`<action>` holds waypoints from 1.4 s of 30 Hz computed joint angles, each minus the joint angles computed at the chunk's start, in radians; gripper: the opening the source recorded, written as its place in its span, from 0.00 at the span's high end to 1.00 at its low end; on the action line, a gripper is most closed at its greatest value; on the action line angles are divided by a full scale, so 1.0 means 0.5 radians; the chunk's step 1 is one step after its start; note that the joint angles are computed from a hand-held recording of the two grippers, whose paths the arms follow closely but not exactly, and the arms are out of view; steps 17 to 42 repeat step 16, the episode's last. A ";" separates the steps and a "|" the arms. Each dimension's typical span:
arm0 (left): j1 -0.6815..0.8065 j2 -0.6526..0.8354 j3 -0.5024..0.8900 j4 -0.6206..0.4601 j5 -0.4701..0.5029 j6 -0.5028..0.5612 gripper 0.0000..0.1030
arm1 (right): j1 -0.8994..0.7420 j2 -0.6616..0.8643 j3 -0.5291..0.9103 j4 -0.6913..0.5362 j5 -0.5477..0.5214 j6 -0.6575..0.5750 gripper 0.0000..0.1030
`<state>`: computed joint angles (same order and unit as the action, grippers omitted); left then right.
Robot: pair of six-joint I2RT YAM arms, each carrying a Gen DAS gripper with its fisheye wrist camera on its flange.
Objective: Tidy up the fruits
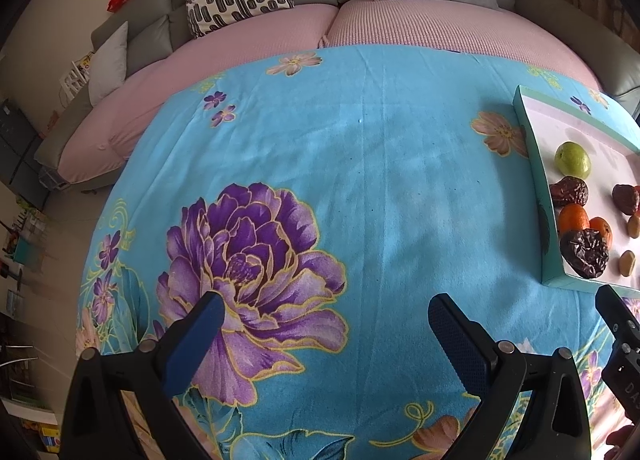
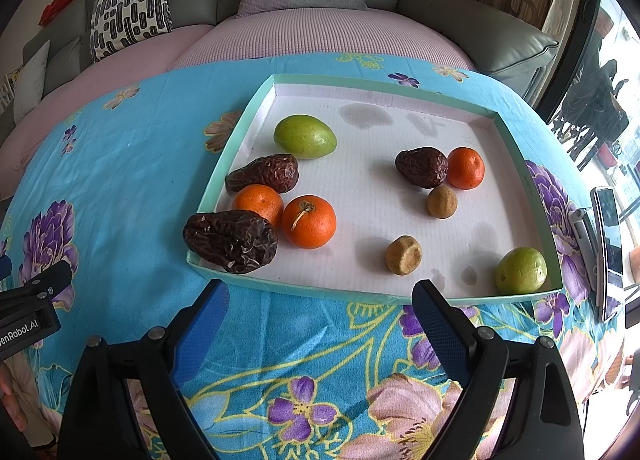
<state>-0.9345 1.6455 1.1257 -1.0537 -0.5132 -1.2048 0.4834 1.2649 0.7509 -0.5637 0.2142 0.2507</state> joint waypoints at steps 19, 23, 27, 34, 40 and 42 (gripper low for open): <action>-0.014 0.017 0.018 -0.025 -0.014 -0.018 0.00 | -0.003 0.001 0.001 -0.003 -0.001 -0.003 0.10; -0.014 0.017 0.018 -0.025 -0.014 -0.018 0.00 | -0.003 0.001 0.001 -0.003 -0.001 -0.003 0.10; -0.014 0.017 0.018 -0.025 -0.014 -0.018 0.00 | -0.003 0.001 0.001 -0.003 -0.001 -0.003 0.10; -0.014 0.017 0.018 -0.025 -0.014 -0.018 0.00 | -0.003 0.001 0.001 -0.003 -0.001 -0.003 0.10; -0.014 0.017 0.018 -0.025 -0.014 -0.018 0.00 | -0.003 0.001 0.001 -0.003 -0.001 -0.003 0.10; -0.014 0.017 0.018 -0.025 -0.014 -0.018 0.00 | -0.003 0.001 0.001 -0.003 -0.001 -0.003 0.10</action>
